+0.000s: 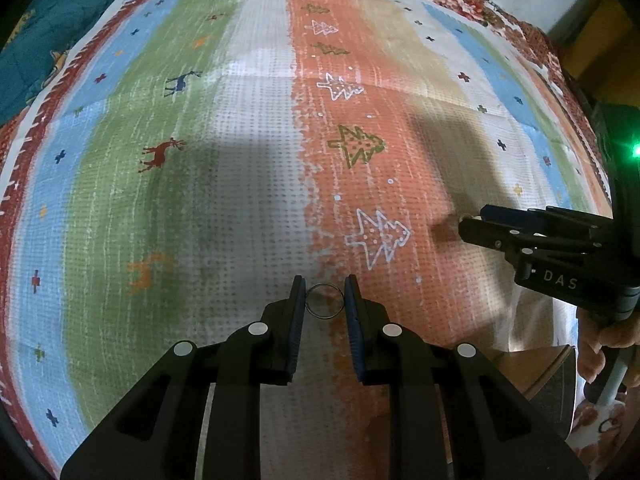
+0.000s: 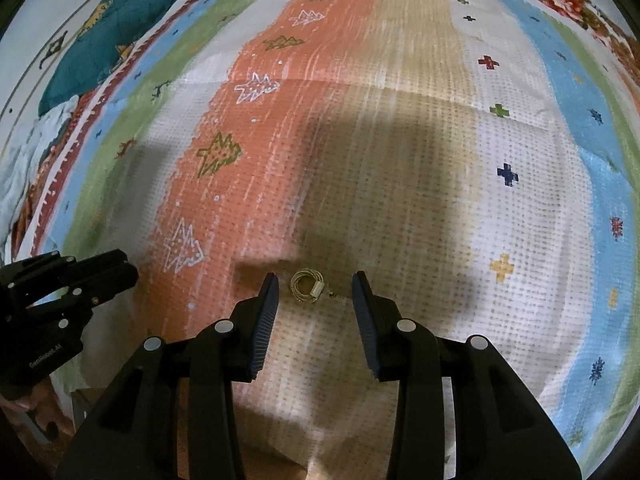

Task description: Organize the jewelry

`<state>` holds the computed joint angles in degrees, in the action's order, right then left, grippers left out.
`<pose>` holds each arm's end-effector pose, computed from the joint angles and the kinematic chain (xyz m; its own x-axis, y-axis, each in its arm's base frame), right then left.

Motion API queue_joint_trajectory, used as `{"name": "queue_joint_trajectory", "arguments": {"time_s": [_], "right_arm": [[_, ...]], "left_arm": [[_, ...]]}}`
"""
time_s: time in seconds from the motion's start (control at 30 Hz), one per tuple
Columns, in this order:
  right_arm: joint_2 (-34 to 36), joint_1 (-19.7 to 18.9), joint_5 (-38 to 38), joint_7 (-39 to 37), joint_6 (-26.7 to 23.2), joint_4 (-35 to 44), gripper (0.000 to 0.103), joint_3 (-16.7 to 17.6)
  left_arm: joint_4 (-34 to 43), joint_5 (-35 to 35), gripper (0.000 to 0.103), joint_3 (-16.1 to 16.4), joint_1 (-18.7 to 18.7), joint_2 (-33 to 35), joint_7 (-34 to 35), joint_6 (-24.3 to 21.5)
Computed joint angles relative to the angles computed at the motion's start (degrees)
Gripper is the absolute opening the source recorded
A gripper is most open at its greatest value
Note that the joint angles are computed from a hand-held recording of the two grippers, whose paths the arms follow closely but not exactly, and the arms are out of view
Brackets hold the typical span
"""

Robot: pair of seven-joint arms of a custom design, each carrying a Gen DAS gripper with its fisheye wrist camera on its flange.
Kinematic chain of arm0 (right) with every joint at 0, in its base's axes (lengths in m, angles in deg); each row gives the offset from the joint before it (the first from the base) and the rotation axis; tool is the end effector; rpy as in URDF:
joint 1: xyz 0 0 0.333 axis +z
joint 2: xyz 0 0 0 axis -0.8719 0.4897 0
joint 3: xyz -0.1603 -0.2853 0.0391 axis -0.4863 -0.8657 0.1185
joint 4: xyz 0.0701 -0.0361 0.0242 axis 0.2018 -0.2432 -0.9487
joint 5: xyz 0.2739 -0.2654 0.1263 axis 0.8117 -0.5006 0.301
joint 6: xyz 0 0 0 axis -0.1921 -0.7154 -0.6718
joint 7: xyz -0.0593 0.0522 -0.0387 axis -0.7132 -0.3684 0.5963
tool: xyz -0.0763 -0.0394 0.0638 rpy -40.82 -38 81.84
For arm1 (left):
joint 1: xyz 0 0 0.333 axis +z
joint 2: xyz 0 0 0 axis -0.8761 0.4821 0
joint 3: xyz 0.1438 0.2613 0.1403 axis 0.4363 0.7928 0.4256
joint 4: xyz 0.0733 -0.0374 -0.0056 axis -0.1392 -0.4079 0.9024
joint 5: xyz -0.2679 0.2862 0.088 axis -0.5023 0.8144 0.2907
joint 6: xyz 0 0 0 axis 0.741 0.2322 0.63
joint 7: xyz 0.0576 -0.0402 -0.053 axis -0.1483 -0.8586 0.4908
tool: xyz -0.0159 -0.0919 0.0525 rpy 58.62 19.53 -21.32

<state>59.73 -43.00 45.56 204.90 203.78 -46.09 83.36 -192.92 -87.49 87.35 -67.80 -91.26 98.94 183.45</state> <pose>0.4011 0.2290 0.5443 -0.0890 -0.9792 -0.1824 -0.9614 0.1323 -0.2411 0.4319 -0.0508 0.5256 -0.4669 -0.8645 0.1862 -0.8605 0.3956 -0.3210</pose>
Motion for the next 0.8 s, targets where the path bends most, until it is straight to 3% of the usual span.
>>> {"name": "queue_joint_trajectory", "arguments": {"time_s": [0.27, 0.4, 0.8], "right_arm": [[-0.2, -0.2, -1.0, 0.9, -1.0, -0.1, 0.013, 0.1], [-0.5, -0.2, -1.1, 0.5, -0.9, -0.4, 0.009, 0.0], [-1.5, -0.6, -1.1, 1.0, -1.4, -0.6, 0.009, 0.1]], "left_arm": [[0.1, -0.3, 0.019, 0.0, 0.0, 0.0, 0.1, 0.0], [0.1, -0.3, 0.019, 0.0, -0.1, -0.1, 0.0, 0.0], [0.6, -1.1, 0.019, 0.4, 0.0, 0.1, 0.5, -0.2]]}}
